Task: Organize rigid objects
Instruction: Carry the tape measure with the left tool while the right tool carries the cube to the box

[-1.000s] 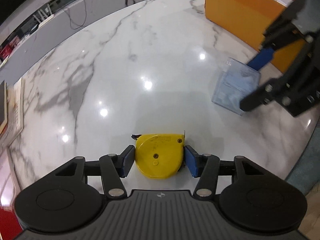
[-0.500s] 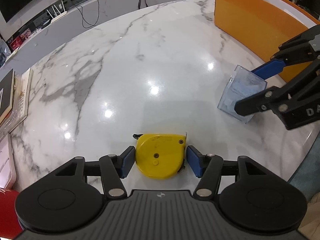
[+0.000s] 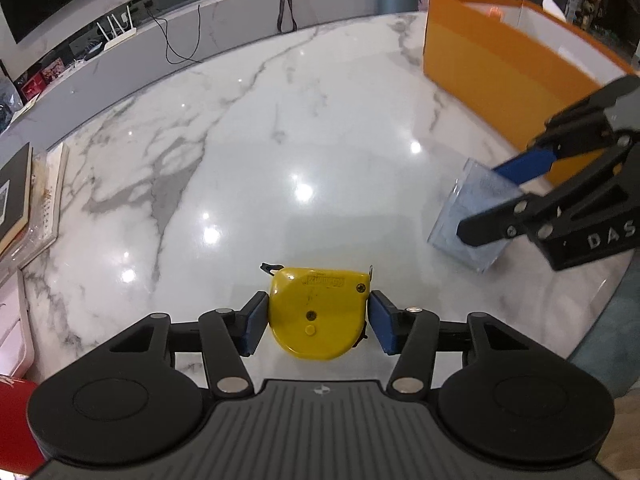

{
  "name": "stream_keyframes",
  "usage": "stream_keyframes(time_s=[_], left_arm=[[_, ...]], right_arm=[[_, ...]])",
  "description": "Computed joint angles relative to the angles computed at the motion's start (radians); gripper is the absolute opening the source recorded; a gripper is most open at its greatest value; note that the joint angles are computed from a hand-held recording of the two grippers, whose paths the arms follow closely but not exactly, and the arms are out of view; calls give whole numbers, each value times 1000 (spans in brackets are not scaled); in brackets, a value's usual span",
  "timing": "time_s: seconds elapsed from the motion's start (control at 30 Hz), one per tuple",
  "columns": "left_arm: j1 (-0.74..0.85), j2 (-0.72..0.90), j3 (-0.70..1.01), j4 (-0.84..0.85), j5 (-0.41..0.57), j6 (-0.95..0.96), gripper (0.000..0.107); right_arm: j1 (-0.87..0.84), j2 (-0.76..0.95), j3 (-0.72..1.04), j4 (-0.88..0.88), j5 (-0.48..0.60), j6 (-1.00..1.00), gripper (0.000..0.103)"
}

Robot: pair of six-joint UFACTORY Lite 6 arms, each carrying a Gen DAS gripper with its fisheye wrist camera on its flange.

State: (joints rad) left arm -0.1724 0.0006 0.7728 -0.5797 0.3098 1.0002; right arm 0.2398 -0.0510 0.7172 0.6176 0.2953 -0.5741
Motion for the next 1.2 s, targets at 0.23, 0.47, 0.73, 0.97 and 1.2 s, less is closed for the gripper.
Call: stream_keyframes(time_s=[0.23,0.47,0.73,0.97,1.2], left_arm=[[-63,-131,49,95,112,-166,62],[-268,-191,166,218,170,-365,62],[-539,-23,405,271,155,-507,62],[-667,256,654,337,163,-555,62],[-704,460,835,419,203,-606,62]], right_arm=[[-98,-185,-22,-6,174,-45,47],[-418,-341,132,-88,571,-209,47],[-797,-277,329,-151,797,-445,47],[-927,-124,311,-222,688,-510,47],[-897,61,292,-204,531,-386,47]])
